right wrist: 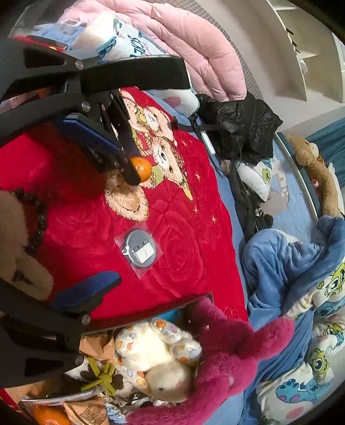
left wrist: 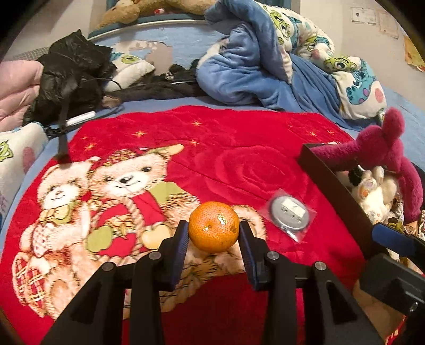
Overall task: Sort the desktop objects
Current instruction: 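Hold the orange in the left tool while the right tool grasps the bagged silver disc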
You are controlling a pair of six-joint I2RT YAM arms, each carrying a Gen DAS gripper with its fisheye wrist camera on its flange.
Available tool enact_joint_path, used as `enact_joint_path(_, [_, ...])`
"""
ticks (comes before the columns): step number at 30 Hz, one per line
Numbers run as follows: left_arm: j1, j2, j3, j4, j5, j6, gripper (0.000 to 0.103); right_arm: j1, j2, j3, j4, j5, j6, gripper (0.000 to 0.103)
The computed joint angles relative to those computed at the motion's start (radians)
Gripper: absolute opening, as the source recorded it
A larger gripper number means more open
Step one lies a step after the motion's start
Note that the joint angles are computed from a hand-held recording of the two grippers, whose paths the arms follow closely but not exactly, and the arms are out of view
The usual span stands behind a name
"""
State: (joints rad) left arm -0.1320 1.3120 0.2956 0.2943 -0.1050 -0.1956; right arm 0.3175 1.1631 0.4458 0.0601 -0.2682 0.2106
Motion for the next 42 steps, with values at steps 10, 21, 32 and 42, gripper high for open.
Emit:
enact_joint_path(10, [0.133,-0.117,-0.043,-0.062,0.04,0.035,0.039,0.074,0.052,0.021,0.038,0.055,0.041,0.09])
enact_joint_path(21, [0.149,-0.05,-0.044,0.009,0.071,0.057,0.039,0.104,0.222,0.103,0.031,0.157,0.054,0.09])
enact_joint_path(32, [0.159,0.0,-0.062,0.092,0.091,0.156,0.039,0.125,0.509,0.305,-0.016,0.312,0.033,0.093])
enact_joint_path(42, [0.136,0.039,-0.055,0.108,0.088,0.166,0.039,0.106,0.595,0.351,-0.004,0.3,0.059,0.093])
